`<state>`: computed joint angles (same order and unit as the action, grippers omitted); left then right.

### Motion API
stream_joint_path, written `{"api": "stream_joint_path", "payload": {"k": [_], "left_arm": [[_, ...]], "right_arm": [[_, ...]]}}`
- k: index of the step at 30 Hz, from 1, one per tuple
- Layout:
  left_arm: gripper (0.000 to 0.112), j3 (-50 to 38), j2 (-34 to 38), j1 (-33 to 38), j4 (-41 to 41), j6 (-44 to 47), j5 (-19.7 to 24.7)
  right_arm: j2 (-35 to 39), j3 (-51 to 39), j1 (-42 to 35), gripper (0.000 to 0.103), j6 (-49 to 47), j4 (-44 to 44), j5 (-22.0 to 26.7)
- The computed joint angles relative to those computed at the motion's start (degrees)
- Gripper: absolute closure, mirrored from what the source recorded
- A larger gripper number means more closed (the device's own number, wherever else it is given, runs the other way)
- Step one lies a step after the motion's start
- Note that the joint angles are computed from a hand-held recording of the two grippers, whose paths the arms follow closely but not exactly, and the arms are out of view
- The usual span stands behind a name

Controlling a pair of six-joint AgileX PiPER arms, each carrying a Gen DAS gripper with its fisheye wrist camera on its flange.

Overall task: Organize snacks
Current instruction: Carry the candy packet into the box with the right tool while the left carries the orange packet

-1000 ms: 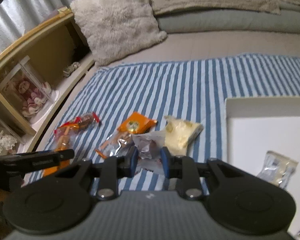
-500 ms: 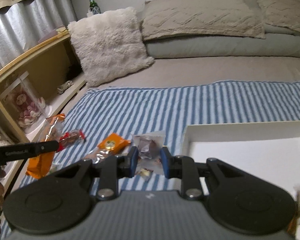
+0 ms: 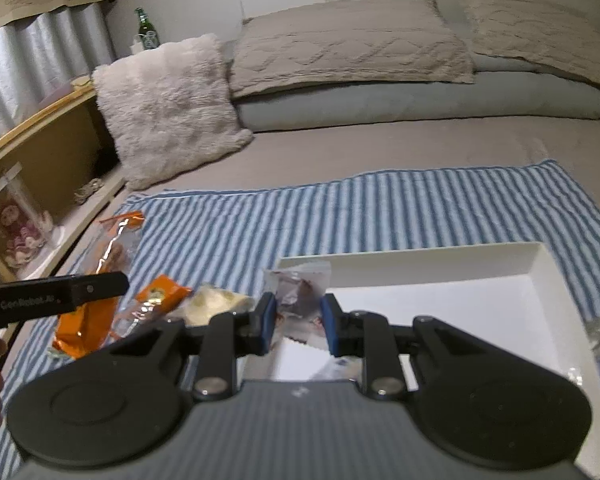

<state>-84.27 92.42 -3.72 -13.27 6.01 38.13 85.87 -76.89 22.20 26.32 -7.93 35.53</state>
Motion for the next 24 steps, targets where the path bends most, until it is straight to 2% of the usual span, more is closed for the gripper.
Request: {"api": "stream_joint_path", "payload": {"k": [11,24], "left_arm": [[0.070,-3.11,5.84,-8.08,1.93,-4.55,0.92],[0.070,-8.33,14.66,-10.29,4.24,-9.01,2.49]], "right_arm": [[-3.13,4.03,-3.69,0.074,1.81,-1.89,1.72],[-4.20,5.32,-6.76,0.074,-3.00,3.95,4.45]]}}
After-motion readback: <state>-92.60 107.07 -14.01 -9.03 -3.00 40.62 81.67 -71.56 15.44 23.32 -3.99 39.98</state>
